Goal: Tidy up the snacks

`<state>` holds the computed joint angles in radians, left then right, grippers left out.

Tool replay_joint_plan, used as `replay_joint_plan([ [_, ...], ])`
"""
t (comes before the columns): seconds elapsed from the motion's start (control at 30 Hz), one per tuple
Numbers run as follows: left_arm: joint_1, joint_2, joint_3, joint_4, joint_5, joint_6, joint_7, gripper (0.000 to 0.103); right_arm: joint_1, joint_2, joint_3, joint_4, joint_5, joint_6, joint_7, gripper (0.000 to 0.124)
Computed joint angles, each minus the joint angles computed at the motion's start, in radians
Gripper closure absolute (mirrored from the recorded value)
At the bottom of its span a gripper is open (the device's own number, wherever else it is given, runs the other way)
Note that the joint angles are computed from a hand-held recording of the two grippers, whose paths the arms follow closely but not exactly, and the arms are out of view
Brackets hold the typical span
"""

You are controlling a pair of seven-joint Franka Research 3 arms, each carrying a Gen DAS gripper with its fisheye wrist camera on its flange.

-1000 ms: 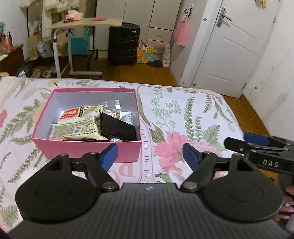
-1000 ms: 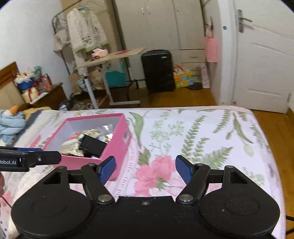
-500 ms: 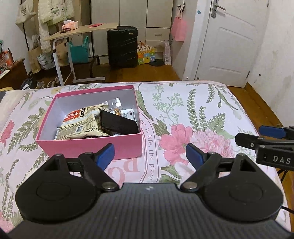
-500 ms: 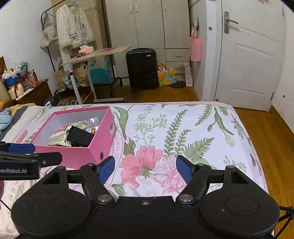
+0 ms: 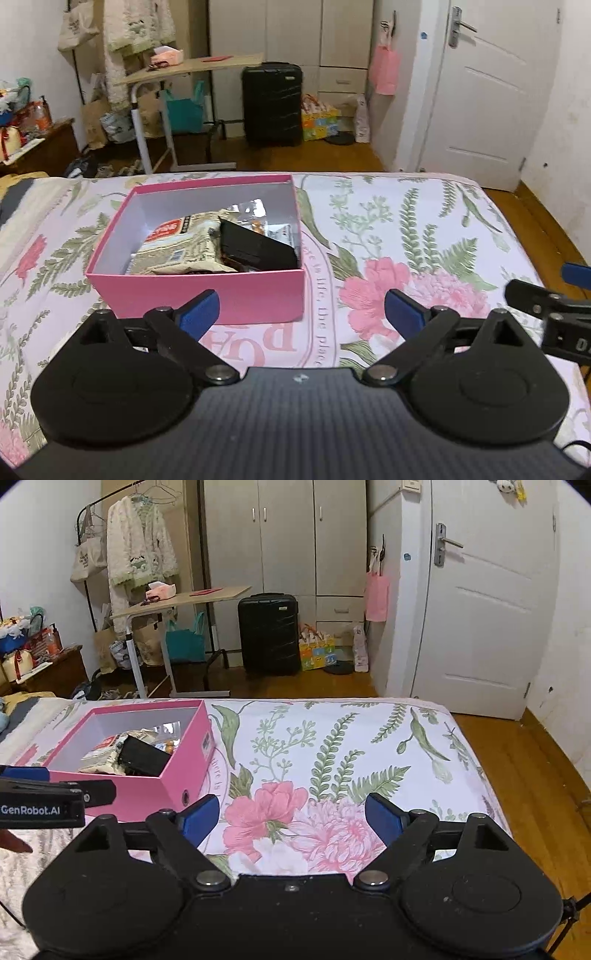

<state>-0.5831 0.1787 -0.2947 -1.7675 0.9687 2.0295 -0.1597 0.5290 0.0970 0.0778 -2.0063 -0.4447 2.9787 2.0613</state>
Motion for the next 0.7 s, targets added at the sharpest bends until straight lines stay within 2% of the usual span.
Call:
replay_joint_plan([
  [0.1, 0.012, -0.004, 0.004, -0.024, -0.003, 0.058, -0.018, 0.006, 0.003, 0.0, -0.01, -0.008, -0.02, 0.019, 0.036, 0.032],
  [0.17, 0.016, -0.003, 0.004, -0.032, -0.007, 0.08, -0.015, 0.006, 0.018, 0.0, -0.033, -0.008, -0.097, 0.02, 0.115, 0.03],
  [0.23, 0.01, 0.008, 0.003, -0.023, 0.0, 0.063, -0.004, 0.006, 0.037, 0.005, -0.058, 0.007, -0.223, 0.0, 0.235, 0.03],
  [0.3, 0.001, 0.017, 0.003, -0.012, 0.005, 0.039, 0.009, 0.006, 0.034, 0.007, -0.053, 0.016, -0.269, -0.023, 0.291, 0.03],
  [0.43, -0.008, 0.011, 0.004, -0.012, 0.012, 0.02, 0.007, 0.006, 0.007, -0.004, -0.028, 0.0, -0.247, -0.011, 0.285, 0.03],
  [0.53, -0.008, 0.0, 0.001, -0.015, 0.005, 0.007, 0.004, 0.006, -0.008, -0.017, 0.001, -0.001, -0.182, -0.055, 0.204, 0.03],
  [0.7, -0.009, -0.001, -0.004, -0.008, -0.008, -0.014, 0.008, 0.006, -0.02, -0.033, 0.02, -0.004, -0.16, -0.089, 0.199, 0.03],
])
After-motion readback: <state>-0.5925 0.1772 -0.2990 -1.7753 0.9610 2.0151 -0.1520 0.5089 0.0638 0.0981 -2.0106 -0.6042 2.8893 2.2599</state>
